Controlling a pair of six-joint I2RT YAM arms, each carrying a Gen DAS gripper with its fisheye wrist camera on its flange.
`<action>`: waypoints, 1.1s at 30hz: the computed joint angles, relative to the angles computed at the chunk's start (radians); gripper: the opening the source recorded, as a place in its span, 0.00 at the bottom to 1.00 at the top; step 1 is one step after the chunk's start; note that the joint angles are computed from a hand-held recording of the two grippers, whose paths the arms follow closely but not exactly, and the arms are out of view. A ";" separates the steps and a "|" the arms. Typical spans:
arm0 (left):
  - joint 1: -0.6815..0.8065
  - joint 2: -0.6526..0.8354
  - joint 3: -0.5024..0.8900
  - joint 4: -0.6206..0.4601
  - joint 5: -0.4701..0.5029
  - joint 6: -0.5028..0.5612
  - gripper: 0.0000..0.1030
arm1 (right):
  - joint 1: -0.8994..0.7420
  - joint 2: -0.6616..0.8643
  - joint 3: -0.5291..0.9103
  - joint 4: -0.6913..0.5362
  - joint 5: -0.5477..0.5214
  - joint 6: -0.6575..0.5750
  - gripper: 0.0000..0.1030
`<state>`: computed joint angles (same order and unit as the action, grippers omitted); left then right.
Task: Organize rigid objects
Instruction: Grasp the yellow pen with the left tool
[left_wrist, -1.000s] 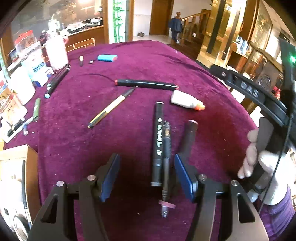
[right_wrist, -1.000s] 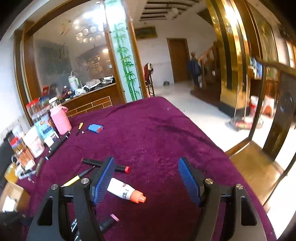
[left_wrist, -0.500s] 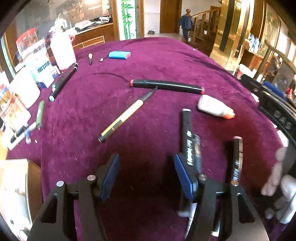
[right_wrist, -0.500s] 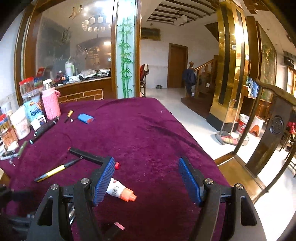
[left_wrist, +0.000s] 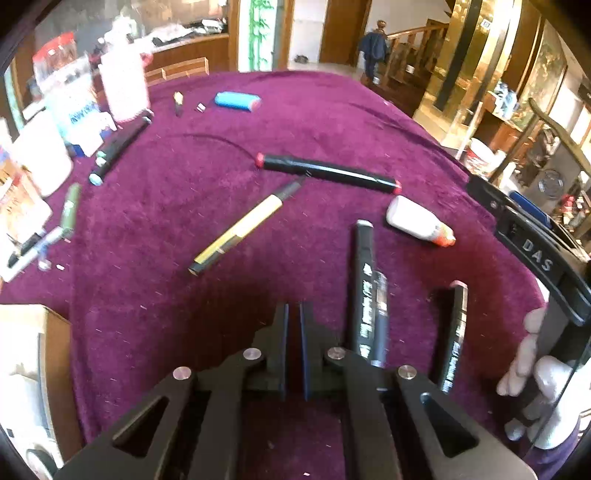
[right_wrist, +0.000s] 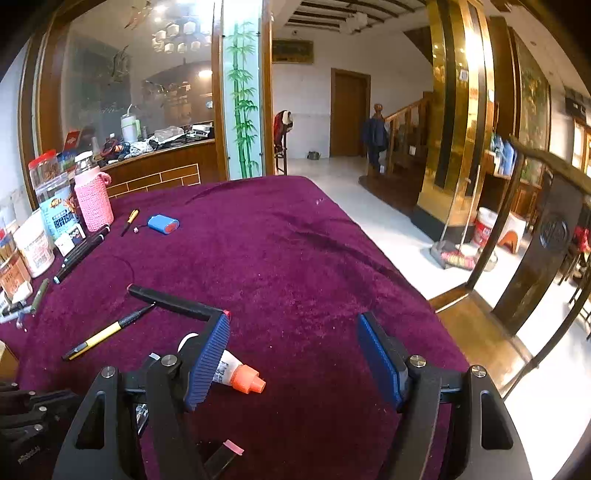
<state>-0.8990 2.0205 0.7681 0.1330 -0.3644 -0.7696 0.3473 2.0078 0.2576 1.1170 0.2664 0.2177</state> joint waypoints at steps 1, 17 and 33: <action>0.004 -0.001 0.008 -0.020 -0.019 -0.002 0.07 | -0.007 0.000 0.002 -0.006 -0.010 0.004 0.73; 0.169 0.195 0.296 -0.144 -0.008 0.310 0.10 | -0.105 0.008 0.034 -0.073 -0.135 0.053 0.73; -0.128 -0.494 -0.297 -0.033 -0.165 -0.012 0.08 | -0.182 0.054 0.036 -0.017 -0.315 0.058 0.73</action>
